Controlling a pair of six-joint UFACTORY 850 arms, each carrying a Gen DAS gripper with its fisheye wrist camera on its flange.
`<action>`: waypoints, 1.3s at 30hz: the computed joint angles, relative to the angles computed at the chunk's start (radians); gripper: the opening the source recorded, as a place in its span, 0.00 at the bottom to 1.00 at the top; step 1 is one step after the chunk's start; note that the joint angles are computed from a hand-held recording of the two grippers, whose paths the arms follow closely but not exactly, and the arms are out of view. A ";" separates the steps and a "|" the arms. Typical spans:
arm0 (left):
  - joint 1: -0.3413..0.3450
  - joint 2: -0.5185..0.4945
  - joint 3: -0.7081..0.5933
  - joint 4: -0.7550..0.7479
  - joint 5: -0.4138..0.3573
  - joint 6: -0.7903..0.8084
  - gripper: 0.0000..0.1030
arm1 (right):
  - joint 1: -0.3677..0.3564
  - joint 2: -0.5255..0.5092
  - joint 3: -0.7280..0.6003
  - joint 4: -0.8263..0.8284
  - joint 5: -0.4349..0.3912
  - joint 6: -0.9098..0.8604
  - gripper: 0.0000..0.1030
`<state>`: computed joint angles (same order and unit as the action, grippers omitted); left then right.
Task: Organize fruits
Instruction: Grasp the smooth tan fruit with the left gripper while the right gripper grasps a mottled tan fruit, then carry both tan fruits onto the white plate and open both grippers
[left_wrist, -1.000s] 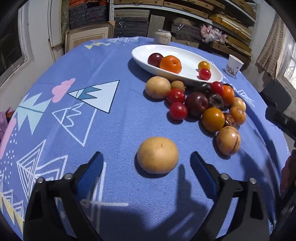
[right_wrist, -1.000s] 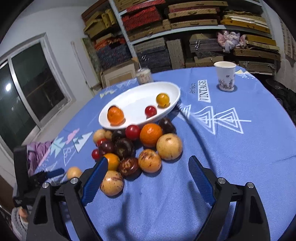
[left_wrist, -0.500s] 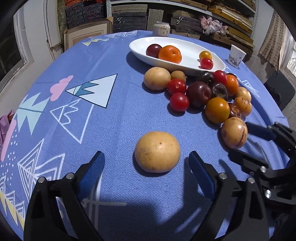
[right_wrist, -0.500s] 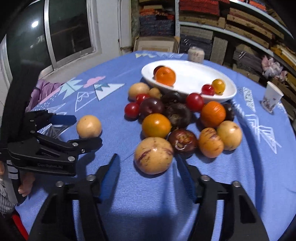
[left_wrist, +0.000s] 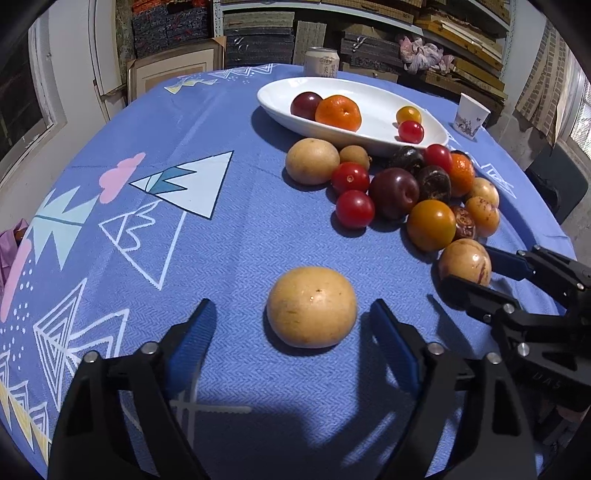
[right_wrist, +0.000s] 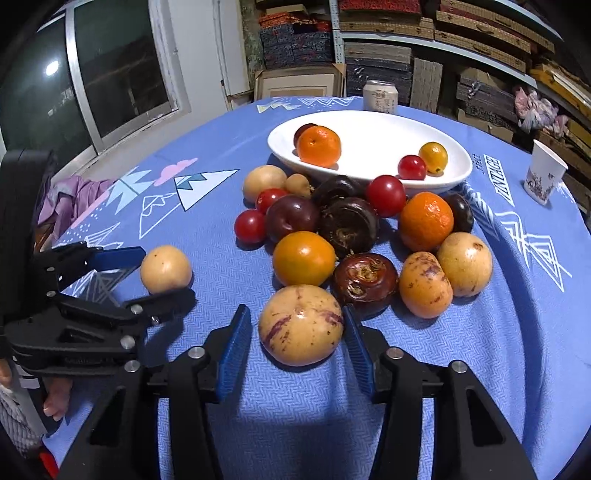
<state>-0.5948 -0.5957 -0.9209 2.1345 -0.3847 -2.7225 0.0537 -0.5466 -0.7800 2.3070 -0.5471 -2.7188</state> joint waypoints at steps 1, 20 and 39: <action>0.000 0.000 0.001 0.003 -0.003 -0.006 0.73 | -0.005 -0.001 -0.002 -0.011 -0.001 0.016 0.45; -0.018 0.043 0.060 0.218 -0.069 -0.199 0.43 | -0.035 0.039 0.058 -0.021 -0.078 -0.004 0.44; 0.099 -0.068 -0.411 -0.158 -0.016 0.361 0.43 | -0.090 0.031 -0.273 -0.099 -0.030 0.302 0.44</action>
